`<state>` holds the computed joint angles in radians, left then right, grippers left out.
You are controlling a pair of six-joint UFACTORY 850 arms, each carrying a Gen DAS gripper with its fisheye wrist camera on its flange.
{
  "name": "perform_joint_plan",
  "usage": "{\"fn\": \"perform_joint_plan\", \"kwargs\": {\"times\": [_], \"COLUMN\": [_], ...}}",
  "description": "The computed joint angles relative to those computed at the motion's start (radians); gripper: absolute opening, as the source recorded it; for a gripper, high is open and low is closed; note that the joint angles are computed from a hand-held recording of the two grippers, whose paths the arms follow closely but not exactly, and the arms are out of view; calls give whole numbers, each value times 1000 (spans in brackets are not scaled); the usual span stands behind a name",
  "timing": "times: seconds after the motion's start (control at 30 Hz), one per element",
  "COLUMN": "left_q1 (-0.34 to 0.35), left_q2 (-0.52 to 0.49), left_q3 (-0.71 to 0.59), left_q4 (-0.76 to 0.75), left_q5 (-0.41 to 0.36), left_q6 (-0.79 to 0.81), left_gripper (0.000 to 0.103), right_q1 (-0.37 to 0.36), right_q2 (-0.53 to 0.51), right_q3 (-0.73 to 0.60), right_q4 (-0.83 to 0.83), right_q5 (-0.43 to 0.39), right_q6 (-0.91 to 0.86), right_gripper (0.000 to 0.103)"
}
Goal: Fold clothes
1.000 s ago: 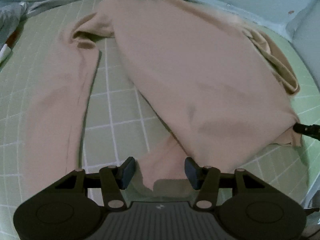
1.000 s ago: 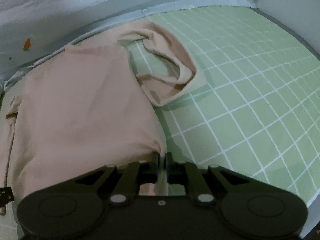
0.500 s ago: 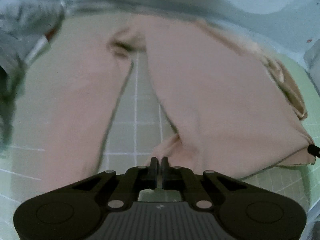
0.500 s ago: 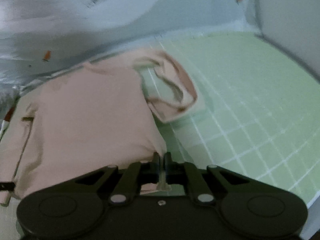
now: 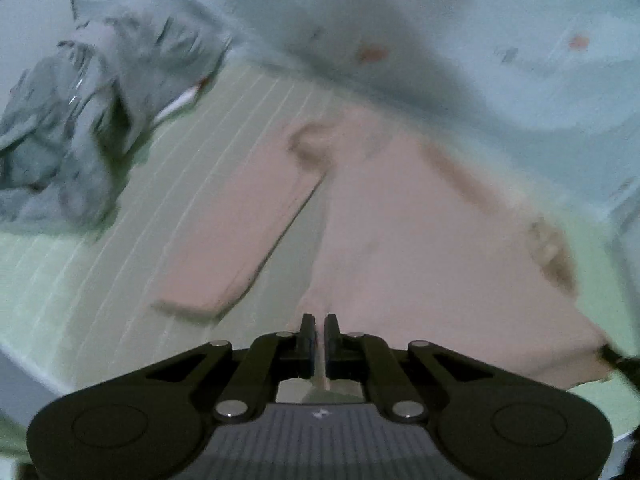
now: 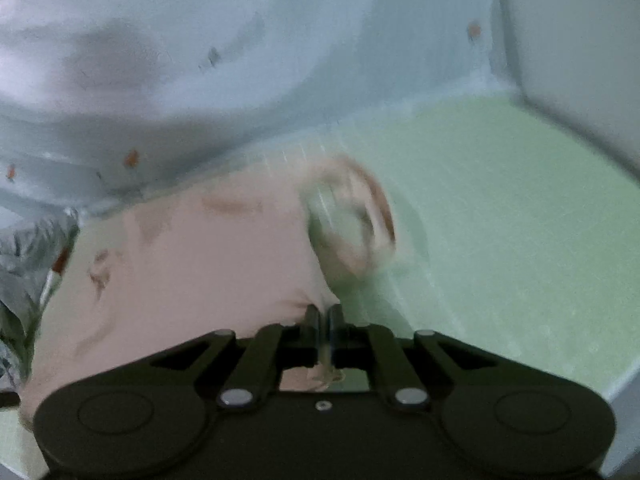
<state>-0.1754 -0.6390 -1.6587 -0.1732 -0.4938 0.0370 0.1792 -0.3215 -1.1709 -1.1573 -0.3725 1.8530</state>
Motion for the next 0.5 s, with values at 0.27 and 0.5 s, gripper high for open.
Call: {"fn": "perform_joint_plan", "kwargs": {"times": [0.27, 0.5], "left_q1": [10, -18], "left_q2": [19, 9], "left_q3": [49, 8], "left_q4": [-42, -72], "left_q5": [50, 35], "left_q6": [107, 220], "left_gripper": [73, 88], "right_q1": [37, 54], "right_q2": [-7, -15], "right_q3": [24, -4], "right_q4": [177, 171], "right_q5": [-54, -109], "right_q6": [-92, -91], "right_gripper": [61, 98]}}
